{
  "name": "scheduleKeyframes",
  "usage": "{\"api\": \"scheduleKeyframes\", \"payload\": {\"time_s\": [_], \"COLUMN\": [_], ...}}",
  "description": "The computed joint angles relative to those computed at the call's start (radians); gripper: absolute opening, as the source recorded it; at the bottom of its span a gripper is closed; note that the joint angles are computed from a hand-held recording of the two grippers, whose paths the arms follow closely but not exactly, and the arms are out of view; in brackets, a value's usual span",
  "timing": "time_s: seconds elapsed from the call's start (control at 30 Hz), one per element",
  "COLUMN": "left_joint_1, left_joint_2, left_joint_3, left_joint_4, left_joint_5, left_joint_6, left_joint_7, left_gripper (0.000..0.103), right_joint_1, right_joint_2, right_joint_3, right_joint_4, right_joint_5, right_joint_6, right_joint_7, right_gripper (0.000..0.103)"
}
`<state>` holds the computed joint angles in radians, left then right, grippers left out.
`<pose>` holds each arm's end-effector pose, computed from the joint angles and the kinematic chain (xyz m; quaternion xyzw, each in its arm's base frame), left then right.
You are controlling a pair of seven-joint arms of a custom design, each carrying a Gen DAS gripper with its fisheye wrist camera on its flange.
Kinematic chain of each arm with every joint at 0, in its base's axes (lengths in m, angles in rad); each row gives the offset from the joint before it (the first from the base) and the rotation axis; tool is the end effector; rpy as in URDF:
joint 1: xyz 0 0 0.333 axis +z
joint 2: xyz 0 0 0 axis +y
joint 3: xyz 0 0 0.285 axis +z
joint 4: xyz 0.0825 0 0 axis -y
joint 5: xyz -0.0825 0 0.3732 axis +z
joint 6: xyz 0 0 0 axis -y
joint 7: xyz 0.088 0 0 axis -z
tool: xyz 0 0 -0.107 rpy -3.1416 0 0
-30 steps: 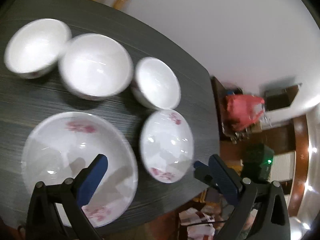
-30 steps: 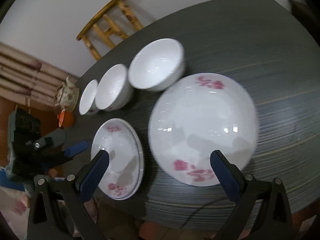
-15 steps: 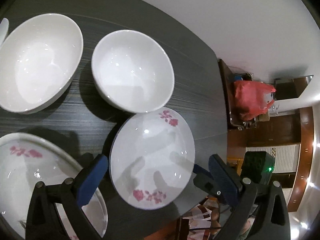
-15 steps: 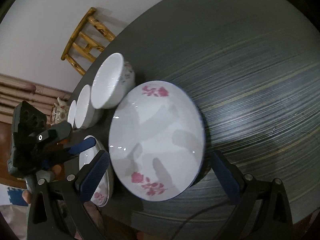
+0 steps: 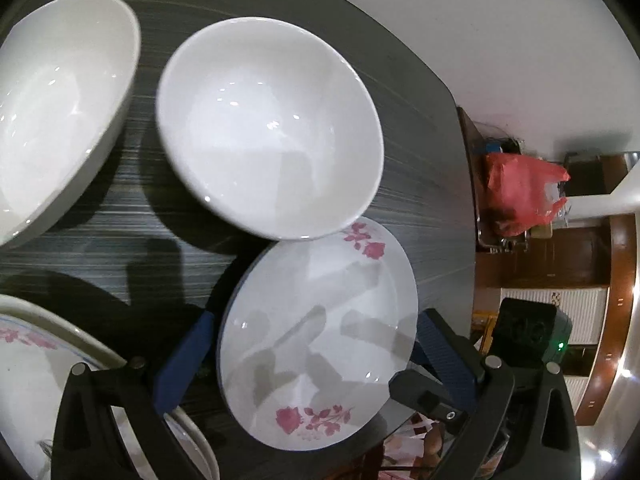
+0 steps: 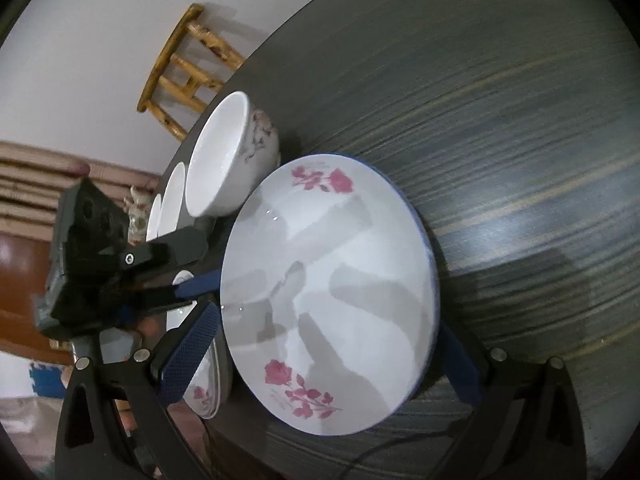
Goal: Organize plates and bowls
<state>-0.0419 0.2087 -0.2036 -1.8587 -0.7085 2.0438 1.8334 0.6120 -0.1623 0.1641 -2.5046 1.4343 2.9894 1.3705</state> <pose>0.5734 -0.1753 0.3960 0.6120 -0.7200 0.2248 0.2375 0.3723 0.2665 0.3513 -0.5162 0.7669 0.1376 0.3556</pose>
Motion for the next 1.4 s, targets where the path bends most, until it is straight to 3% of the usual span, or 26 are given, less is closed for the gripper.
{"api": "scheduleKeyframes", "payload": {"time_s": [0.17, 0.27, 0.33, 0.67, 1.07, 1.23, 1.4], "left_joint_1": [-0.010, -0.018, -0.021, -0.025, -0.009, -0.005, 0.002], "left_joint_2": [-0.015, -0.025, -0.026, -0.030, -0.067, -0.090, -0.109], "left_joint_3": [-0.004, -0.003, -0.001, -0.001, 0.017, 0.025, 0.036], "left_joint_4": [-0.022, -0.036, -0.037, -0.027, -0.046, -0.062, -0.079], "left_joint_5": [0.017, 0.027, 0.035, 0.044, 0.024, 0.020, 0.005], "left_joint_6": [0.011, 0.024, 0.024, 0.015, -0.010, -0.017, -0.030], "left_joint_7": [0.010, 0.005, -0.006, -0.007, 0.025, 0.032, 0.041], "left_gripper": [0.102, 0.102, 0.102, 0.102, 0.102, 0.102, 0.102], "right_joint_1": [0.005, 0.001, -0.003, 0.009, 0.027, 0.054, 0.058], "right_joint_2": [0.007, 0.008, 0.008, 0.002, -0.029, -0.034, -0.045], "right_joint_3": [0.004, 0.010, 0.015, 0.001, -0.011, -0.030, -0.025], "right_joint_4": [0.008, 0.005, -0.001, -0.001, -0.020, -0.020, -0.028], "right_joint_5": [0.052, 0.027, -0.056, -0.049, -0.240, -0.239, -0.318], "right_joint_6": [0.026, 0.033, 0.033, 0.029, 0.043, 0.043, 0.046], "right_joint_7": [-0.047, -0.028, 0.046, 0.050, 0.215, 0.221, 0.298], "right_gripper": [0.103, 0.103, 0.103, 0.103, 0.103, 0.103, 0.103]}}
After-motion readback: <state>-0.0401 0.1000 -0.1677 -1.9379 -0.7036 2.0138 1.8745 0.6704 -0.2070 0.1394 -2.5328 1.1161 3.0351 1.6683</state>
